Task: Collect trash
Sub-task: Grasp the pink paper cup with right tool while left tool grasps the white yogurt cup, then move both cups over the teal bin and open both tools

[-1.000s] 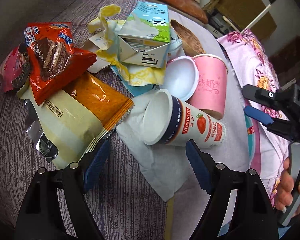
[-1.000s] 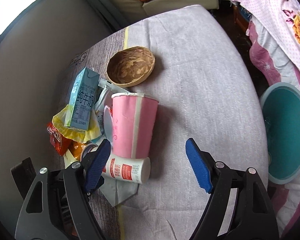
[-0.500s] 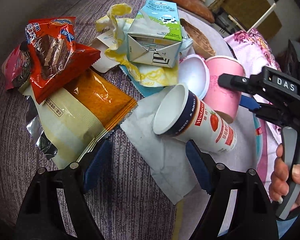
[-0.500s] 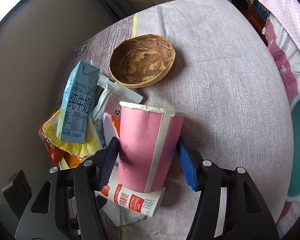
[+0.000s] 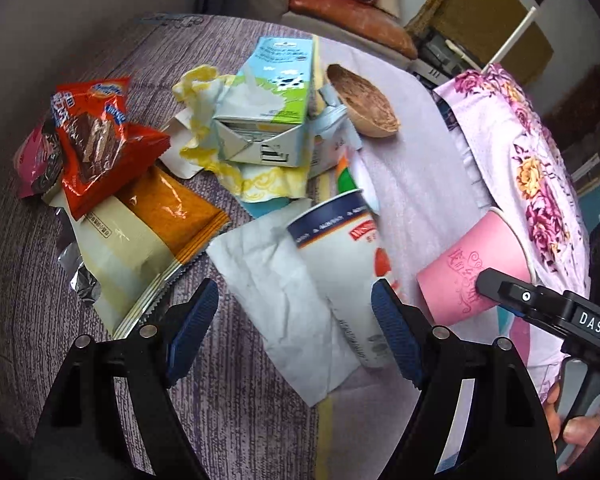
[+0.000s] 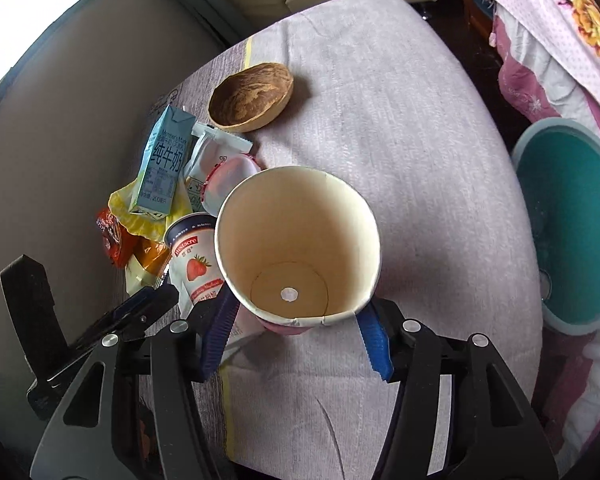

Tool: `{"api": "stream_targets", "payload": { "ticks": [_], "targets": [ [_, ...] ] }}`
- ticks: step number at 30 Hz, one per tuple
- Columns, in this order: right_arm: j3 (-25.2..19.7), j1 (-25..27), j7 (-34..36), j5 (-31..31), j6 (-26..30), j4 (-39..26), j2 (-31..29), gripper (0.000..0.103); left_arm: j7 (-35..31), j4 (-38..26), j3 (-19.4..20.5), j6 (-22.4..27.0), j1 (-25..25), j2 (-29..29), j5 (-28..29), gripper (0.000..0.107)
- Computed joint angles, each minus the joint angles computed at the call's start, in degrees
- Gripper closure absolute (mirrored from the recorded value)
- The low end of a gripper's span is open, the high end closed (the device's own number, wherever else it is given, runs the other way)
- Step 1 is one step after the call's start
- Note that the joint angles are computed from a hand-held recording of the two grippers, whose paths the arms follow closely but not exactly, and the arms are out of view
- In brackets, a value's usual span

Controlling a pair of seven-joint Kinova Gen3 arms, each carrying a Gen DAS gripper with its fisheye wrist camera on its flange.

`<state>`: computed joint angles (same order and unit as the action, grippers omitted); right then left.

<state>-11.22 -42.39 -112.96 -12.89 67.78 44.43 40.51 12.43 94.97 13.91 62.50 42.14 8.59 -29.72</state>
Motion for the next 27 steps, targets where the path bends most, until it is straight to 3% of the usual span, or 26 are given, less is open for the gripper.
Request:
{"api": "stream_targets", "payload": {
  "ticks": [7, 14, 18, 21, 27],
  "targets": [
    [-1.0, 3.3, 1.7, -1.3, -8.3, 12.1, -7.0, 0.048, -4.8, -8.0, -1.2, 4.6, 1.1, 6.3, 2.2, 0.028],
    [-1.9, 6.4, 3.0, -2.8, -13.5, 19.2, -10.5, 0.048, -10.6, -12.7, -3.9, 6.8, 1.8, 10.9, 4.3, 0.029],
    [-2.6, 8.1, 4.2, -4.3, -15.0, 21.3, -11.0, 0.048, -15.3, -14.8, -4.2, 6.9, 1.1, 13.5, 7.5, 0.041],
    [-2.8, 8.6, 4.7, -5.0, -15.5, 21.9, -10.8, 0.048, -18.4, -17.8, -5.8, 9.7, 3.4, 15.6, 6.7, 0.058],
    [-3.0, 9.2, 5.8, -5.7, -17.1, 23.1, -10.9, 0.048, -21.2, -17.5, -6.1, 8.4, 4.9, 14.2, 6.3, 0.060]
  ]
}}
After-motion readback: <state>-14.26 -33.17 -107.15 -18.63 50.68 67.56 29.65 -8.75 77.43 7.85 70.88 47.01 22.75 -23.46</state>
